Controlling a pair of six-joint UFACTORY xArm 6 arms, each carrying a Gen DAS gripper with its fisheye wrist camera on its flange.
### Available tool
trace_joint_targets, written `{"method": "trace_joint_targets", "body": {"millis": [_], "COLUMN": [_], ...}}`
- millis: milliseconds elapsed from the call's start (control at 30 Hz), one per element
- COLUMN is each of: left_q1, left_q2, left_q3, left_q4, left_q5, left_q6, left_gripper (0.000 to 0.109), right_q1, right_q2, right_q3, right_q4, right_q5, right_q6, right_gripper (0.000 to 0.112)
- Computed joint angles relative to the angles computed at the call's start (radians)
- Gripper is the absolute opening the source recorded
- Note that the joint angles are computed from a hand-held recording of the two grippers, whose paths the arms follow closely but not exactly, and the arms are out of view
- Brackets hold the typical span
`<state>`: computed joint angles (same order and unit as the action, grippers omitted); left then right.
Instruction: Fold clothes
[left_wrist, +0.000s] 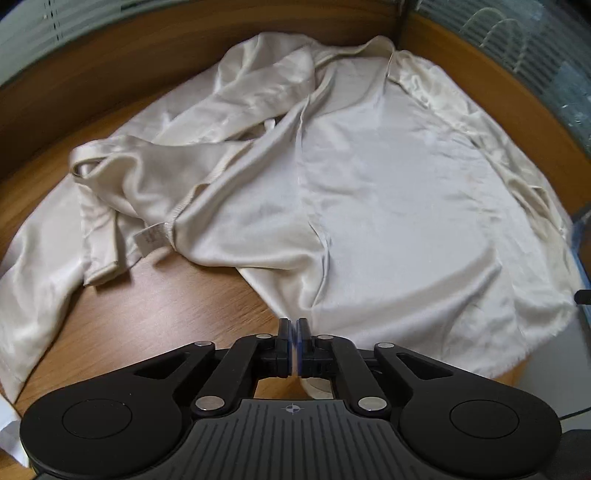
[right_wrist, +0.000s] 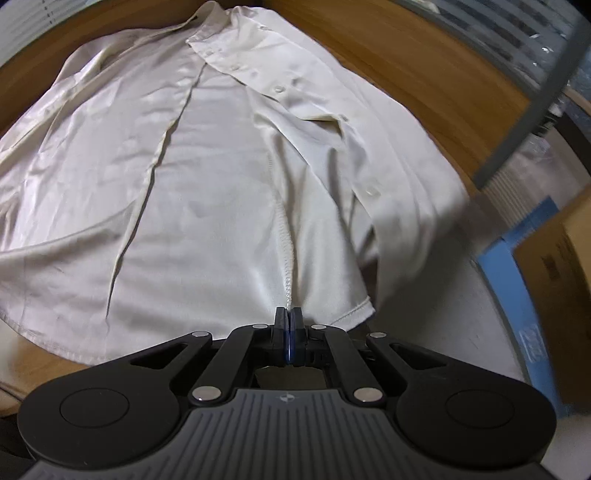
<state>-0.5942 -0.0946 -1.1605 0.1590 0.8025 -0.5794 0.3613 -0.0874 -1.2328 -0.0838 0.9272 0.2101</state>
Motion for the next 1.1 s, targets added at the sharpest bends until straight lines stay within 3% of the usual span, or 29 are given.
{"method": "trace_joint_targets", "body": {"millis": [67,100,133,167,200,333,533,667,800,1000,1033,1100], "left_q1": [0.005,0.01,0.017,0.028,0.043,0.108,0.214,0.257,0.274,0.291,0.296,0.304], "left_q2": [-0.054,-0.077,-0.1,-0.12,-0.134,-0.185,-0.187,-0.145,-0.095,-0.046,-0.042,-0.041], "left_q3": [0.053,0.077,0.101,0.125,0.143,0.212,0.264,0.274,0.263,0.244,0.243,0.245], "left_q4": [0.036,0.066,0.094,0.117,0.134,0.2,0.291,0.242,0.262,0.355,0.361,0.356], "left_q5": [-0.037,-0.056,-0.075,-0.091,-0.099,-0.134,-0.197,-0.274,-0.321,-0.332,-0.332,-0.341], "left_q6": [-0.002,-0.01,-0.017,-0.019,-0.015,0.003,0.018,0.047,0.019,-0.014,-0.015,-0.006], "left_gripper": [0.033,0.039,0.047,0.048,0.048,0.058,0.062,0.066,0.066,0.066,0.065,0.051], "right_q1": [0.011,0.018,0.027,0.039,0.056,0.128,0.266,0.341,0.405,0.468,0.477,0.493], "right_q2": [-0.042,-0.061,-0.074,-0.086,-0.096,-0.114,-0.058,0.006,0.077,0.193,0.216,0.264], "right_q3": [0.028,0.042,0.05,0.058,0.067,0.084,0.051,-0.001,-0.068,-0.176,-0.199,-0.248], "right_q4": [-0.01,-0.009,-0.004,0.0,0.0,0.003,-0.013,-0.027,-0.011,0.072,0.086,0.113], "right_q5": [-0.006,-0.019,-0.03,-0.042,-0.057,-0.111,-0.159,-0.174,-0.175,-0.195,-0.191,-0.181], "right_q6": [0.027,0.037,0.045,0.054,0.065,0.109,0.189,0.209,0.167,0.066,0.047,0.005], "right_gripper": [0.004,0.006,0.014,0.024,0.027,0.03,0.033,0.033,0.035,0.046,0.052,0.058]}}
